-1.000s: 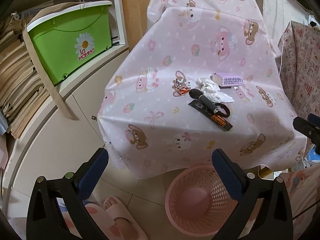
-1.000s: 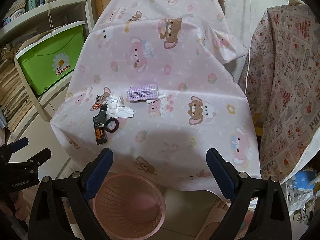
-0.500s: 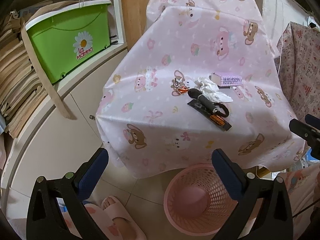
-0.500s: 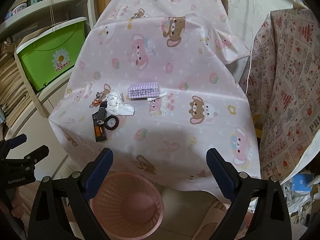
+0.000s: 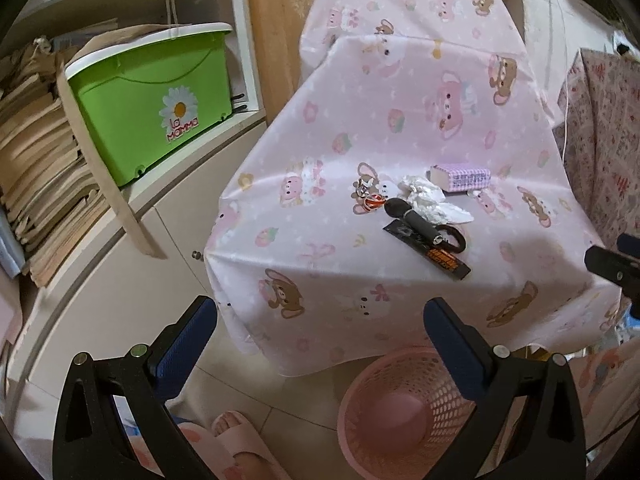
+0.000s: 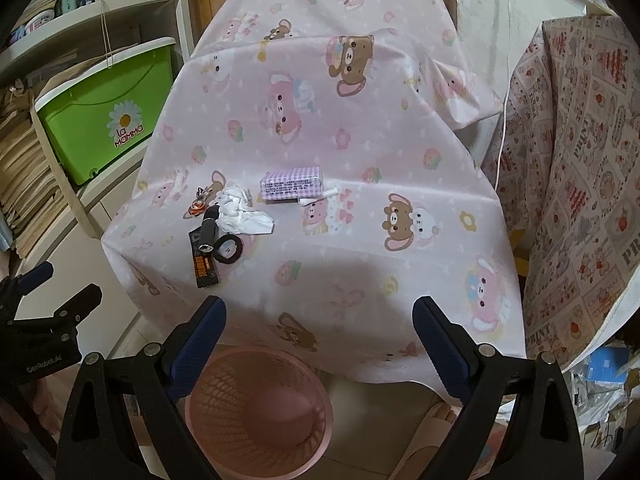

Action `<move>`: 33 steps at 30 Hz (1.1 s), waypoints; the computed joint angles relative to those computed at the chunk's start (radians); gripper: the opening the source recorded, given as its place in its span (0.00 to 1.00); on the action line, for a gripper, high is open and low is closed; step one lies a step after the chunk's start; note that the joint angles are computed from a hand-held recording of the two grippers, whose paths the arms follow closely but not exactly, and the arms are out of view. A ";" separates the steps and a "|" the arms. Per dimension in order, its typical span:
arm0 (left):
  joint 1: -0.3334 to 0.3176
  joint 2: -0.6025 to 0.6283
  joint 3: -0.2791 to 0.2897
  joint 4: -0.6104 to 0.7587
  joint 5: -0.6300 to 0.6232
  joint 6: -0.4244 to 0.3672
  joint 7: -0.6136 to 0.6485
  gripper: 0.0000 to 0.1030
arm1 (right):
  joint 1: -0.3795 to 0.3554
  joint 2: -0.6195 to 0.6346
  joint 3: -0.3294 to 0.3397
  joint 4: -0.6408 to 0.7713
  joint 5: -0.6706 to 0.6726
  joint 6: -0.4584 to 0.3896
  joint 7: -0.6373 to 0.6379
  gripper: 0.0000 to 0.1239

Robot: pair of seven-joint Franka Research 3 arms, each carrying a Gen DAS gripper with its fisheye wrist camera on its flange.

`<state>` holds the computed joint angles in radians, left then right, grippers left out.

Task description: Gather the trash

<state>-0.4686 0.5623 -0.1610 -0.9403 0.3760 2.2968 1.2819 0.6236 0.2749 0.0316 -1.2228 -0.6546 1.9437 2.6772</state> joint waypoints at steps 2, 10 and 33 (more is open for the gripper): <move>-0.001 -0.016 0.007 -0.031 0.012 0.033 -0.024 0.99 | -0.001 0.001 0.000 0.002 0.003 0.000 -0.005 0.77; -0.002 -0.001 -0.001 0.003 0.014 -0.010 -0.020 0.99 | -0.001 -0.002 0.002 -0.005 0.005 0.006 -0.003 0.77; -0.008 0.030 0.009 0.070 -0.033 -0.105 0.010 0.99 | 0.005 0.008 -0.001 -0.001 0.016 0.017 0.000 0.77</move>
<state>-0.4766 0.5928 -0.1515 -0.8703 0.3432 2.1916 1.2923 0.6286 0.2828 0.0304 -1.2236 -0.6388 1.9602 2.6775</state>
